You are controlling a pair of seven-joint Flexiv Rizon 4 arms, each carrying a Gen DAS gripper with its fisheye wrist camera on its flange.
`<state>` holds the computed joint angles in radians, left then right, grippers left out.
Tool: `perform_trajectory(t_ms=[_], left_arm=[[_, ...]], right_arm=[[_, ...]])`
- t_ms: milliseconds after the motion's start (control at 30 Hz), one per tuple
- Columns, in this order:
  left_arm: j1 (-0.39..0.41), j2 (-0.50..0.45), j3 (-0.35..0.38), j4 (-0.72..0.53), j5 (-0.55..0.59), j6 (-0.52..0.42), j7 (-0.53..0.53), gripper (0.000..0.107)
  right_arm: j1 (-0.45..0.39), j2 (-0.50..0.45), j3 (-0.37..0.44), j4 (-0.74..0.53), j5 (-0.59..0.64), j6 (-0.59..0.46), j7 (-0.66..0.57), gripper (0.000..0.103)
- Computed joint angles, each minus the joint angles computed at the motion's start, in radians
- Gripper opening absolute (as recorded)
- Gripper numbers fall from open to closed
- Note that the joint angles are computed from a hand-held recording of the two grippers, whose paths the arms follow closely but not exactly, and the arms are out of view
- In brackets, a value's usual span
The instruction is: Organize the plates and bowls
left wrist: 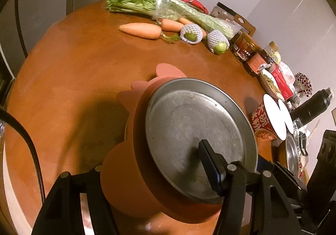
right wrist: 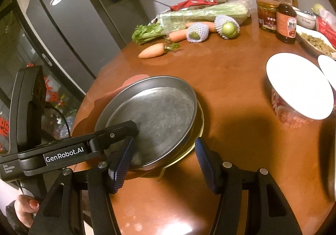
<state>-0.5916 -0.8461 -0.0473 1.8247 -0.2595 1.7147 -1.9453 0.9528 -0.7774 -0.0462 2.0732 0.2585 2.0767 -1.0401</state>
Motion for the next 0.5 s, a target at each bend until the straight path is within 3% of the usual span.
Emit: perform_trajectory(t_ms=[500], left_arm=[[-0.009, -0.034, 0.024, -0.082, 0.006, -0.052, -0.004, 0.064]], right_arm=[[-0.006, -0.020, -0.049, -0.036, -0.007, -0.018, -0.029, 0.062]])
